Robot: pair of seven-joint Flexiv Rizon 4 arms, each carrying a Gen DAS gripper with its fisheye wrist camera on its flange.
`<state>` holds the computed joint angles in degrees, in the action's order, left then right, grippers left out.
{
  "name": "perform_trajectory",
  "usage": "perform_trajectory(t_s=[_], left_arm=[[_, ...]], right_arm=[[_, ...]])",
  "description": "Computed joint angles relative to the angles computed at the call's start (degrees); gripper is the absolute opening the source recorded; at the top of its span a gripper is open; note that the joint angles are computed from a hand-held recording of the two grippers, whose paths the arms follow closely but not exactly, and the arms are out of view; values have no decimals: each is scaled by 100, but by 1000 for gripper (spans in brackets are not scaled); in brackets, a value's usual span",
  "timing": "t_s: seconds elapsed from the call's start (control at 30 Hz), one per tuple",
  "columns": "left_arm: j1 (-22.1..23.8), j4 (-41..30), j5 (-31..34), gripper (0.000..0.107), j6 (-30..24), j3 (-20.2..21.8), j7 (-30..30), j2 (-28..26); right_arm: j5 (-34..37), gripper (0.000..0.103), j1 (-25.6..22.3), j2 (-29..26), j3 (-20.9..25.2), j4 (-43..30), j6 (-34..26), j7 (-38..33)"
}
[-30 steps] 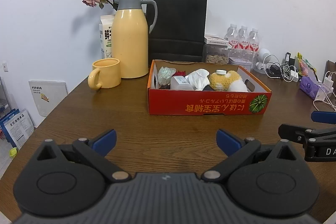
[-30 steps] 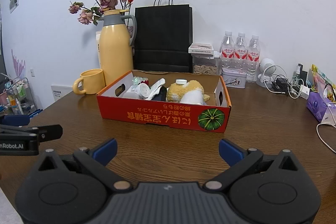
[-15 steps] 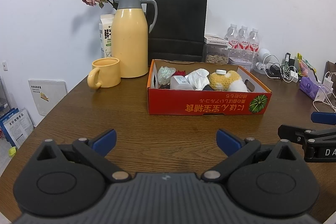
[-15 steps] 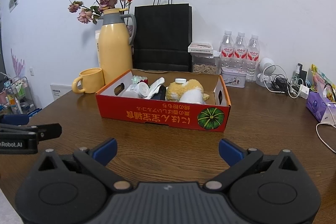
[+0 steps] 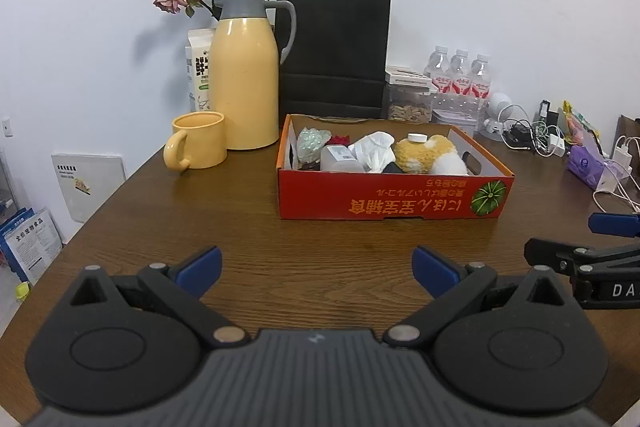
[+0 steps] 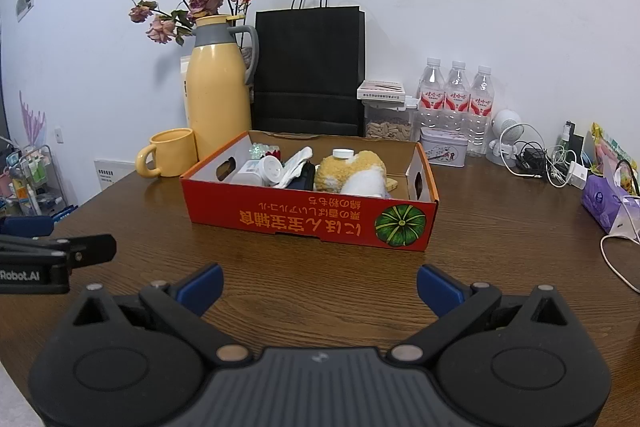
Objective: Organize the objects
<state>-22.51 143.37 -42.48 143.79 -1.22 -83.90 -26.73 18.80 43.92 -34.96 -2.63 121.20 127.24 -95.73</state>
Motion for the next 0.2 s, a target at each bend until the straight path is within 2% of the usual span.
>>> perform_trajectory(t_s=[0.2], left_arm=[[15, 12, 104, 103, 66, 7, -34, -22]], right_arm=[[0, 103, -1, 0, 4, -5, -5, -4]])
